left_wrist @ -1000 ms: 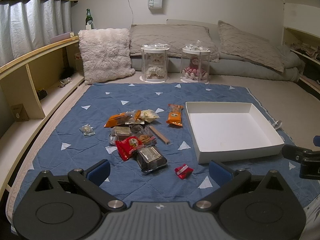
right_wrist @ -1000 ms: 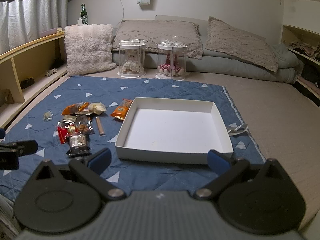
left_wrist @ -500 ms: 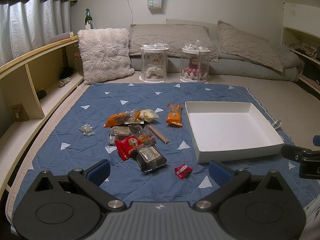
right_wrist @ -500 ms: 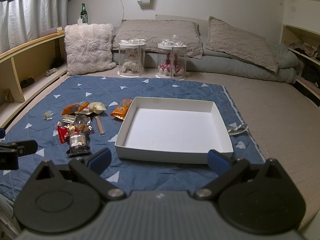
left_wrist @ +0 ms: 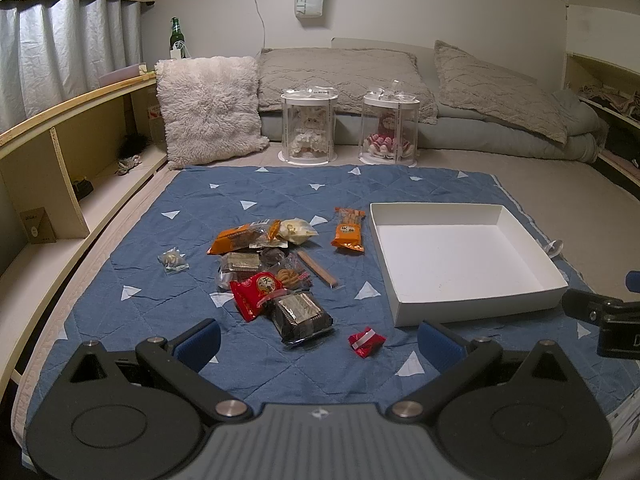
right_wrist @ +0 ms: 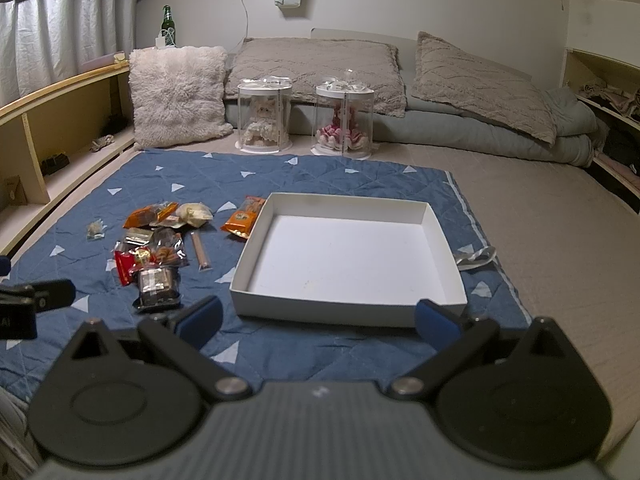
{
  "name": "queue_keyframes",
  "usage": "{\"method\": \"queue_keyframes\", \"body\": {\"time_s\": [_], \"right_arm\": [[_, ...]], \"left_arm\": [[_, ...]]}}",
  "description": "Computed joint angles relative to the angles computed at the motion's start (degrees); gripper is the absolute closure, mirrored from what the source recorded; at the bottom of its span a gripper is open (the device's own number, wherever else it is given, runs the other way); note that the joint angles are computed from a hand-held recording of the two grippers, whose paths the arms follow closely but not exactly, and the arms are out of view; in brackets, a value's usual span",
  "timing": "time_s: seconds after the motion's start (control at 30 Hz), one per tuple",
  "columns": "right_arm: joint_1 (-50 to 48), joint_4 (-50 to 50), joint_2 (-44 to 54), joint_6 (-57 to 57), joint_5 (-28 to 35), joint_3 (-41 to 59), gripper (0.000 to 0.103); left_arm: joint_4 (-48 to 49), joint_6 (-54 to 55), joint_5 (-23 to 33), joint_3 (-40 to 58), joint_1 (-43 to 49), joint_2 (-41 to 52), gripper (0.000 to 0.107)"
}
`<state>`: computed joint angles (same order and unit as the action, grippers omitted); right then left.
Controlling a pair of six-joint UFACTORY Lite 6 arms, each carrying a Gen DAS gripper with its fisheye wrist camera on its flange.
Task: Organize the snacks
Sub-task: 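Move left tool to the dark square wrapped cake while right tool approaches the small red candy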
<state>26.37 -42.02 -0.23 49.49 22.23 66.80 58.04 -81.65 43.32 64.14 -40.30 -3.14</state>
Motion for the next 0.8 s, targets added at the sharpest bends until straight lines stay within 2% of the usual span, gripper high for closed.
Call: {"method": "queue_keyframes", "body": {"time_s": [0.4,0.57,0.8], "right_arm": [[0.6,1.8,3.0,-2.0,-0.1,2.6,0.0],[1.2,5.6,7.8,-6.4,0.1,7.5,0.0],[3.3,11.6,17.1,-14.8,2.8,17.5,0.0]], "left_arm": [[0.2,-1.0,1.0,-1.1,1.0,-0.5,0.004],[-1.9,1.5,-0.3,-1.9,5.2,-1.5,0.004],[-7.0,7.8,-3.9,0.8,12.1,2.1,0.004]]}}
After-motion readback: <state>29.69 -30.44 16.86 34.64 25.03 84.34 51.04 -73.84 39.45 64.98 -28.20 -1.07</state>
